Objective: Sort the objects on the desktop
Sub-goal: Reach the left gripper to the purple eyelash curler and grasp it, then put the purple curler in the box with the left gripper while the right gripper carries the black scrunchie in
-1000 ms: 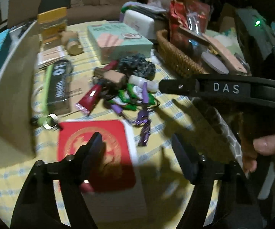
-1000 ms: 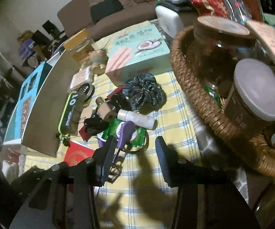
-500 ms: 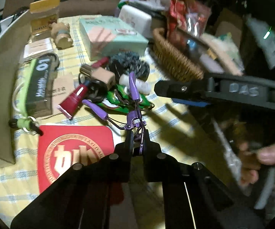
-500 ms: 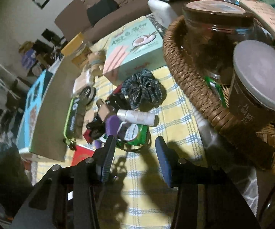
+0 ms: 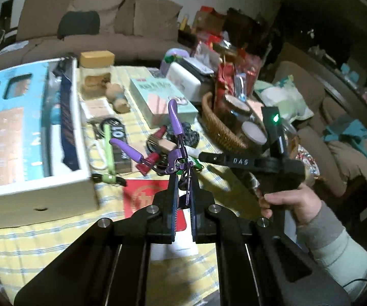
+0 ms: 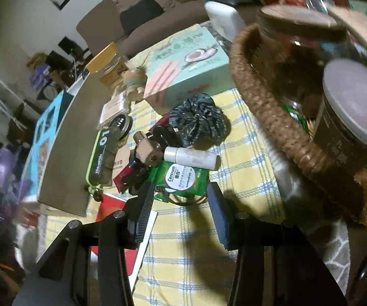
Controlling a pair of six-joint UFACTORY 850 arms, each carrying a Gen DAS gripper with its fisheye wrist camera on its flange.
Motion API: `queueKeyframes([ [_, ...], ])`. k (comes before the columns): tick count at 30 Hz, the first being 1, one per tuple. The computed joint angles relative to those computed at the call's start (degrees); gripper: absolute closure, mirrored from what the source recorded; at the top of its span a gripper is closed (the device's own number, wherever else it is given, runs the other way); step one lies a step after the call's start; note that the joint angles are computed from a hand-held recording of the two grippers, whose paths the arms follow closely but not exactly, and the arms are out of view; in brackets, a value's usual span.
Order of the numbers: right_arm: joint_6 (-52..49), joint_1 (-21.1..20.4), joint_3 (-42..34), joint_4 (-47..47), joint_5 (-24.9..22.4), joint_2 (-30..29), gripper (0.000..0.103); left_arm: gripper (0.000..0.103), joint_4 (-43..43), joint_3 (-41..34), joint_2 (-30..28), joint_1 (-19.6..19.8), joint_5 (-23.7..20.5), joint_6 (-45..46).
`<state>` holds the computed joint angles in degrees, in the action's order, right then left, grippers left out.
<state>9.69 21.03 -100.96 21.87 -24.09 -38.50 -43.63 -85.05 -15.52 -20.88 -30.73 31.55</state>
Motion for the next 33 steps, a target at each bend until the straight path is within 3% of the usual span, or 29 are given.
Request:
queueKeyframes([
  [6, 14.4, 1.3, -2.1, -18.3, 0.9, -0.9, 0.057, 0.095, 0.1, 0.8, 2.3, 3.5, 0.5, -0.4],
  [10, 18.0, 1.4, -5.7, -22.4, 1.0, -2.8, 0.056, 0.095, 1.4, 0.5, 2.8, 5.6, 0.4, -1.2],
  [15, 22.5, 2.4, -16.3, -33.4, -3.8, -9.1, 0.056, 0.095, 2.1, -1.9, 1.1, 8.1, -0.3, -2.1],
  [17, 22.5, 3.0, -23.5, -37.9, -9.6, -13.8, 0.056, 0.095, 3.3, -3.6, -0.5, 8.9, -0.8, -3.3],
  [19, 24.4, 4.1, -30.4, -45.2, -15.9, -18.3, 0.065, 0.095, 3.3, -6.1, -2.7, 9.9, -2.5, -3.9],
  [23, 17.0, 4.4, -42.3, -41.2, -24.5, -26.1, 0.071, 0.095, 6.9, -11.2, -7.3, 10.2, -4.4, -6.6],
  [24, 15.6, 4.5, -42.4, -41.0, -24.6, -26.5, 0.082, 0.095, 7.6, -12.3, -8.4, 10.3, -5.1, -7.0],
  [29, 16.0, 4.5, -37.3, -41.7, -21.0, -23.4, 0.092, 0.095, 8.4, -17.6, -13.8, 10.3, -9.6, -8.6],
  [31, 17.0, 4.4, -34.1, -41.3, -18.9, -21.0, 0.092, 0.084, 9.5, -17.4, -14.3, 9.9, -9.7, -10.0],
  [33, 19.2, 4.8, -30.8, -43.9, -17.1, -18.4, 0.092, 0.057, 9.5, -15.9, -13.4, 9.9, -7.8, -10.8],
])
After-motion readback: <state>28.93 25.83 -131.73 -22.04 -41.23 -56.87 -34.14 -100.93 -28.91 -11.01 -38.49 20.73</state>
